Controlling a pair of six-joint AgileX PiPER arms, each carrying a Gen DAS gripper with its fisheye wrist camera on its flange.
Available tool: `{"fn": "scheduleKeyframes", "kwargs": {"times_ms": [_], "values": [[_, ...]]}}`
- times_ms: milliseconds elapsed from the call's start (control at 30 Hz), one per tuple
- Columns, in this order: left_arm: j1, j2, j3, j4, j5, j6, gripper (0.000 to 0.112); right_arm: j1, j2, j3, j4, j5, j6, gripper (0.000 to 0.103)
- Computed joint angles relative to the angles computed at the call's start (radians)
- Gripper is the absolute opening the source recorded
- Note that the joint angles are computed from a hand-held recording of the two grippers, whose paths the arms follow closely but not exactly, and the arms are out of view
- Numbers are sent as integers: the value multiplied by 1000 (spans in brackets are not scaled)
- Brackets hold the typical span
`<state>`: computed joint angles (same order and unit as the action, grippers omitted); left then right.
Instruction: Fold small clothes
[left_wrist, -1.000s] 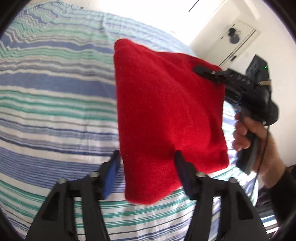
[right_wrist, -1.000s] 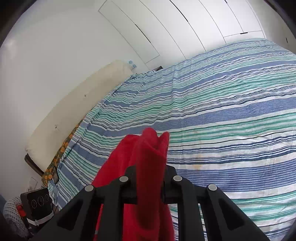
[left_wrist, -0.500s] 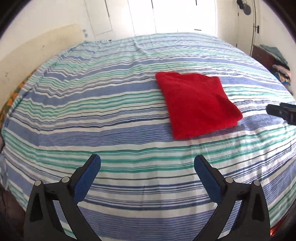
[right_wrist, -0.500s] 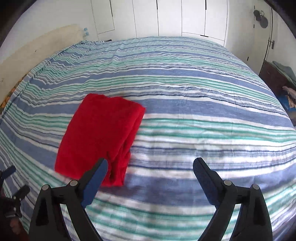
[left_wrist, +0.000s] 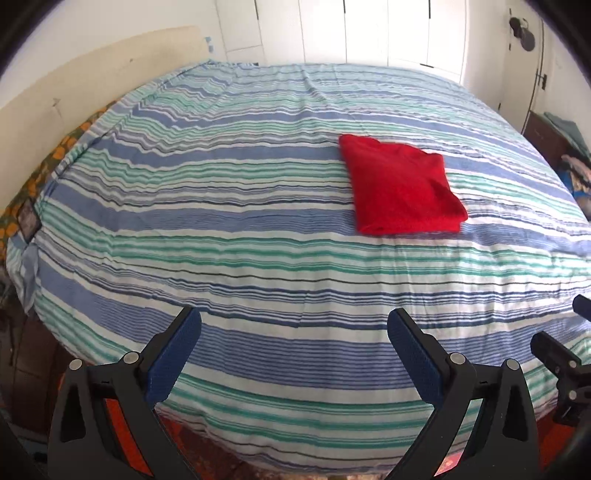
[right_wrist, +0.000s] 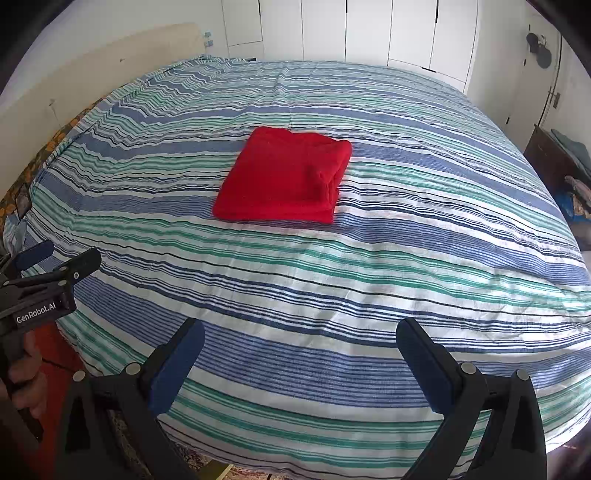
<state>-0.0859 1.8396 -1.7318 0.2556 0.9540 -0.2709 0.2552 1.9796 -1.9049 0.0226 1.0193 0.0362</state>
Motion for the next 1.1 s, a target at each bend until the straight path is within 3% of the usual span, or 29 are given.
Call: {"fn": "scheduleKeyframes", "kwargs": {"times_ms": [367,500,800,1100], "values": [[-17,-53,56,-56,46,92,101,28,-86,74,-11,20,18,102],[-3,-67,53,-110,109,132,101,35,-114,73,-19,54,15,102],[-17,-158,92,-66,135,140,101,62,-173,92,13,83,-4,102],[14,-204,43,-139,197,196,102,80,-196,56,22,141,-3,102]]}}
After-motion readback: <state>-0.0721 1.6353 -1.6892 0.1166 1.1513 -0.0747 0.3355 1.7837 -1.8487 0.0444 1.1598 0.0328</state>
